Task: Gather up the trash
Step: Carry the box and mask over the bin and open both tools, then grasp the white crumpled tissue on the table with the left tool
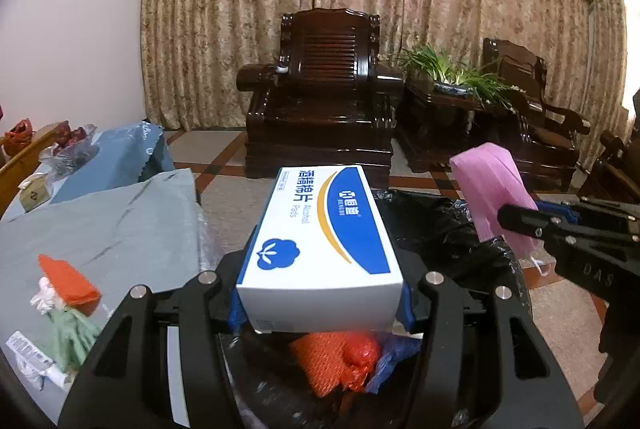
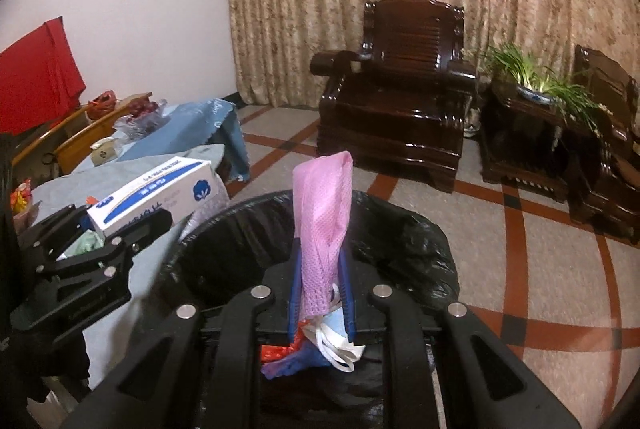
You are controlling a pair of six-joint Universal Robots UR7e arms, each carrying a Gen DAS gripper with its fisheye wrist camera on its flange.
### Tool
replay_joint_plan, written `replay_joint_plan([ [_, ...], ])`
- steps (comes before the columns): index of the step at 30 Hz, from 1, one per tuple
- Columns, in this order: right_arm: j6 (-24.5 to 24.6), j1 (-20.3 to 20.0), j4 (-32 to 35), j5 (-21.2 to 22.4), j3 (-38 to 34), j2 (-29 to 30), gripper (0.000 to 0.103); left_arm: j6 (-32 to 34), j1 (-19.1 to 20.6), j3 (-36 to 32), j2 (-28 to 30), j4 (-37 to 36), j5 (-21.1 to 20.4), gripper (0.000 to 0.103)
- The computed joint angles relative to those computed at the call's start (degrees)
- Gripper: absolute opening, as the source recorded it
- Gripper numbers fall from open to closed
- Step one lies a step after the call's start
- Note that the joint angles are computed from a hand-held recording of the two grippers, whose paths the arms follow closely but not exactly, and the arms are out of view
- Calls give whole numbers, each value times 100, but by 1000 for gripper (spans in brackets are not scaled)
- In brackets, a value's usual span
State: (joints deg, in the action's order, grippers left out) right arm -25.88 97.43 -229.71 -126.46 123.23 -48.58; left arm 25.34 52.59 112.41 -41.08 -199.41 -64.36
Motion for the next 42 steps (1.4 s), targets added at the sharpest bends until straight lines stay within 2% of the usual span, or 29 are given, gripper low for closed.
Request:
replay_joint_plan([
  [4,5,-176,58,42,30,-20,20,28,60,-212,195,154,-111,56],
  [5,3,-204,62,22,26,-17,28,28,70,-245,226,203,-137,58],
  [6,6,-242,49,-6,23,-7,38,16,88,-277,250,270,-178,71],
  [7,1,-258,14,-18,28,-2,42,5,104,-288,254,276,-214,78],
  [10,-2,-308,-110,-46,63,20,59,-10,152,-258,220,311,-264,83],
  [12,7,-310,-245,-17,118,31,79,4,181,-215,168,284,-217,86],
  [13,-18,-291,-341,6,141,52,83,16,202,-175,121,259,-187,87],
  [15,-112,-232,-553,-16,135,125,97,45,221,-80,23,159,-68,91],
  [28,-80,410,-282,170,-265,528,97,-12,323,703,-988,-349,507,95],
  [42,-145,1054,188,223,-1241,1537,97,304,815,1350,-2100,-869,1228,95],
])
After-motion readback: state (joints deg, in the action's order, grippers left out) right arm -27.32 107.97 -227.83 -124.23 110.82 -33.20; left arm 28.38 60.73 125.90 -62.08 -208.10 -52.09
